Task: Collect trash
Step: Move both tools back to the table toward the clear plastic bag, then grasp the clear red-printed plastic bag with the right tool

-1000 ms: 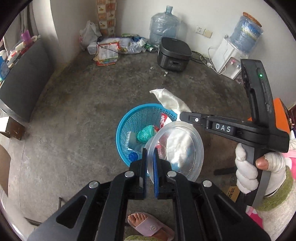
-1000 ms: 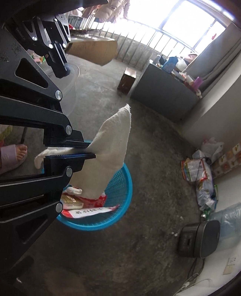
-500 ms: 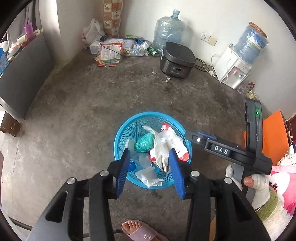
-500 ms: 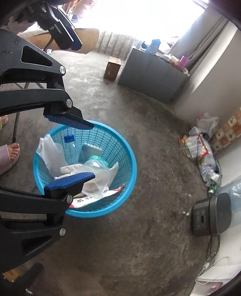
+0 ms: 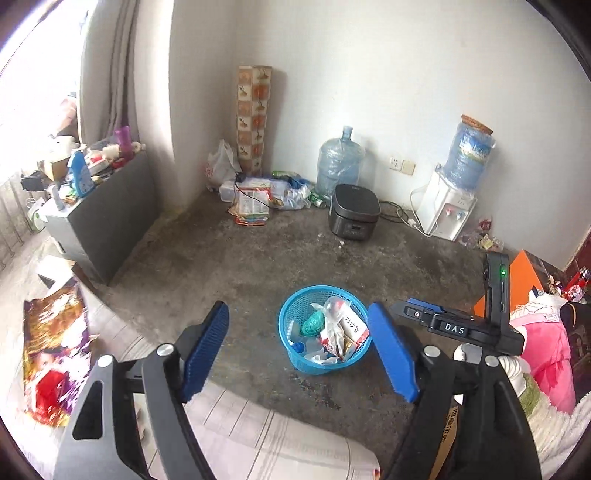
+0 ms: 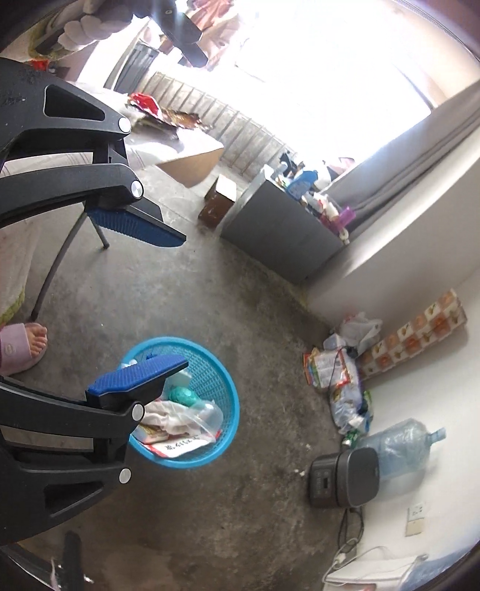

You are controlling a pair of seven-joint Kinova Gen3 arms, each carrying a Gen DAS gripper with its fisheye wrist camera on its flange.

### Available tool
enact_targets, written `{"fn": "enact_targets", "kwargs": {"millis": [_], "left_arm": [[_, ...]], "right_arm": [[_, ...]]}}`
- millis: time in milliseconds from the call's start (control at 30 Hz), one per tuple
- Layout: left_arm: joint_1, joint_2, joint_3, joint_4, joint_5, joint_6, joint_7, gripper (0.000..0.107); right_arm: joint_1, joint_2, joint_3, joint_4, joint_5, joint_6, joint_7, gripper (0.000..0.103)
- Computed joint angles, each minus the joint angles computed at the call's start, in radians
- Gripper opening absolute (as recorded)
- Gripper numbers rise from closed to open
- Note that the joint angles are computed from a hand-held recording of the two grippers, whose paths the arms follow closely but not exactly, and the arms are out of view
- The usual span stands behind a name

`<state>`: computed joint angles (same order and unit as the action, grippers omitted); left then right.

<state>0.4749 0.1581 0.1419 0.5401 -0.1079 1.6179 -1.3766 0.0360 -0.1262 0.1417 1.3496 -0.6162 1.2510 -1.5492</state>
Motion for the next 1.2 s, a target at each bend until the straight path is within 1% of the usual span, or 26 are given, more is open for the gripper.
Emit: {"fn": "enact_targets", "kwargs": {"millis": [67, 167, 233, 300, 400, 533, 633, 700, 733, 800, 833, 900, 933, 1000, 1067, 1200], "left_arm": [[0.000, -0.086, -0.008, 0.061, -0.035, 0.004, 0.032, 0.081], [-0.028, -0.214, 0.018, 0.164, -0.117, 0.008, 0.096, 0.081], [-0.064, -0.292, 0.033, 0.227, -0.155, 0.012, 0.142, 0.081], [-0.107, -0.370, 0.026, 0.287, -0.155, 0.020, 0.182, 0.081], [-0.184, -0.474, 0.031, 0.374, -0.177, 0.055, 0.225, 0.081], [-0.256, -0.599, -0.024, 0.483, -0.137, 0.108, 0.263, 0.081], [-0.295, -0.681, -0.062, 0.573, -0.091, 0.110, 0.284, 0.073], [-0.306, -0.723, -0.095, 0.637, -0.039, 0.095, 0.300, 0.064], [-0.314, -0.739, -0.106, 0.666, -0.015, 0.088, 0.305, 0.061], [-0.328, -0.765, -0.113, 0.727, 0.035, 0.068, 0.309, 0.048], [-0.331, -0.773, -0.117, 0.753, 0.059, 0.057, 0.304, 0.046], [-0.332, -0.789, -0.138, 0.804, 0.104, 0.032, 0.285, 0.033], [-0.330, -0.794, -0.156, 0.829, 0.129, 0.017, 0.274, 0.030], [-0.331, -0.797, -0.189, 0.874, 0.172, -0.001, 0.252, 0.019], [-0.340, -0.790, -0.209, 0.904, 0.198, -0.004, 0.223, 0.012], [-0.360, -0.789, -0.255, 0.947, 0.259, 0.001, 0.177, 0.007]], "right_arm": [[-0.015, -0.014, 0.003, -0.005, -0.036, 0.027, 0.028, 0.060], [-0.042, -0.015, 0.011, -0.021, -0.109, 0.093, 0.055, 0.060], [-0.058, -0.003, 0.008, -0.039, -0.156, 0.148, 0.058, 0.060], [-0.071, 0.018, -0.001, -0.064, -0.202, 0.207, 0.060, 0.060], [-0.092, 0.034, -0.046, -0.102, -0.216, 0.271, 0.030, 0.060], [-0.134, 0.043, -0.098, -0.103, -0.242, 0.329, 0.017, 0.060], [-0.176, 0.059, -0.144, -0.101, -0.239, 0.353, -0.010, 0.060], [-0.205, 0.077, -0.176, -0.109, -0.222, 0.355, -0.042, 0.059], [-0.221, 0.083, -0.192, -0.111, -0.213, 0.354, -0.061, 0.058], [-0.251, 0.096, -0.219, -0.112, -0.198, 0.346, -0.096, 0.056], [-0.264, 0.105, -0.230, -0.114, -0.198, 0.345, -0.116, 0.055], [-0.291, 0.124, -0.251, -0.120, -0.189, 0.343, -0.156, 0.052], [-0.304, 0.133, -0.260, -0.122, -0.178, 0.337, -0.171, 0.052], [-0.329, 0.140, -0.279, -0.110, -0.165, 0.313, -0.199, 0.044], [-0.341, 0.152, -0.285, -0.112, -0.177, 0.304, -0.212, 0.041], [-0.365, 0.169, -0.299, -0.125, -0.173, 0.287, -0.240, 0.033]]}}
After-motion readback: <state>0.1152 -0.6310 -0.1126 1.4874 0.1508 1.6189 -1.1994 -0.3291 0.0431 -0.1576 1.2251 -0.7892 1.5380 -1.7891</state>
